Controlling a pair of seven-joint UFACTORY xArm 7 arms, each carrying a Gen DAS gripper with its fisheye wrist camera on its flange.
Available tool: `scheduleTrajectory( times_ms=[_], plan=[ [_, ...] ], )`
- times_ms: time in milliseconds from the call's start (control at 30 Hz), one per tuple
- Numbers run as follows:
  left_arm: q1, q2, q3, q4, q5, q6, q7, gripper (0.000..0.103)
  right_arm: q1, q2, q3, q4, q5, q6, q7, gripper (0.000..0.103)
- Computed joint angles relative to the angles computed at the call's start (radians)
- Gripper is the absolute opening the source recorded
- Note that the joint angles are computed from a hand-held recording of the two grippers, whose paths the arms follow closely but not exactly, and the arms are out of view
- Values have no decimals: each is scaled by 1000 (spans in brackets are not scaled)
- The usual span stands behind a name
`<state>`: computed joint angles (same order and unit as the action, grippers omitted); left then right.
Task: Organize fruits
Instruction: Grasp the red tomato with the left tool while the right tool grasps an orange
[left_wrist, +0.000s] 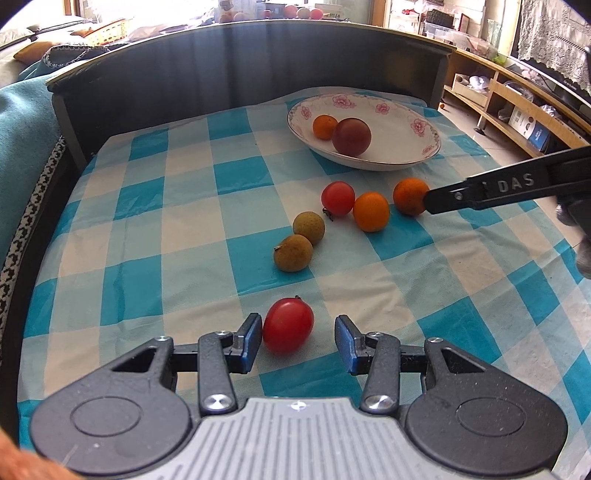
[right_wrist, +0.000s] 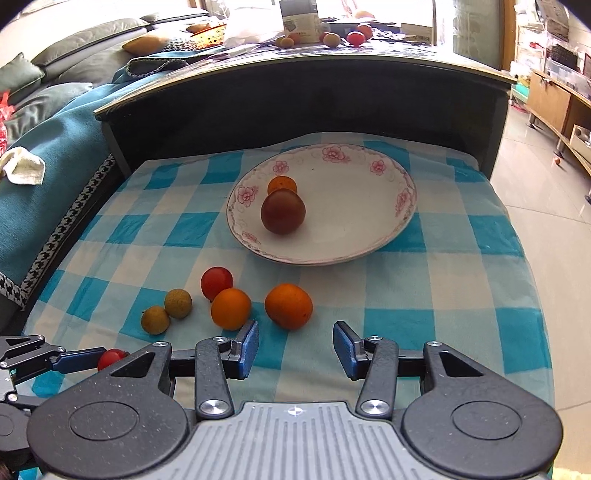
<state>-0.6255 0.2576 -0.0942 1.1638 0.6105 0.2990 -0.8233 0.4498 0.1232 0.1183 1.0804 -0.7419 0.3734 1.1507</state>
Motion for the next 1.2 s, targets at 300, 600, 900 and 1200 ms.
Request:
scheduleTrajectory(
  times_ms=[300, 600, 900, 1200],
  plan=[
    [-2, 11, 3, 4, -18, -4, 23, 52, 15, 86, -26, 68, 50, 0, -71, 41],
    [-17, 12, 11, 12, 16, 20, -10, 51, 54, 120, -65, 101, 18, 4, -49, 39],
    [-25, 13, 7, 28, 67, 62, -49, 42, 73, 140, -80, 126, -14, 16, -7, 29],
    [-15, 16, -8, 42, 64, 92, -31, 38, 80, 118, -66, 121, -42, 66, 9, 28]
  ],
)
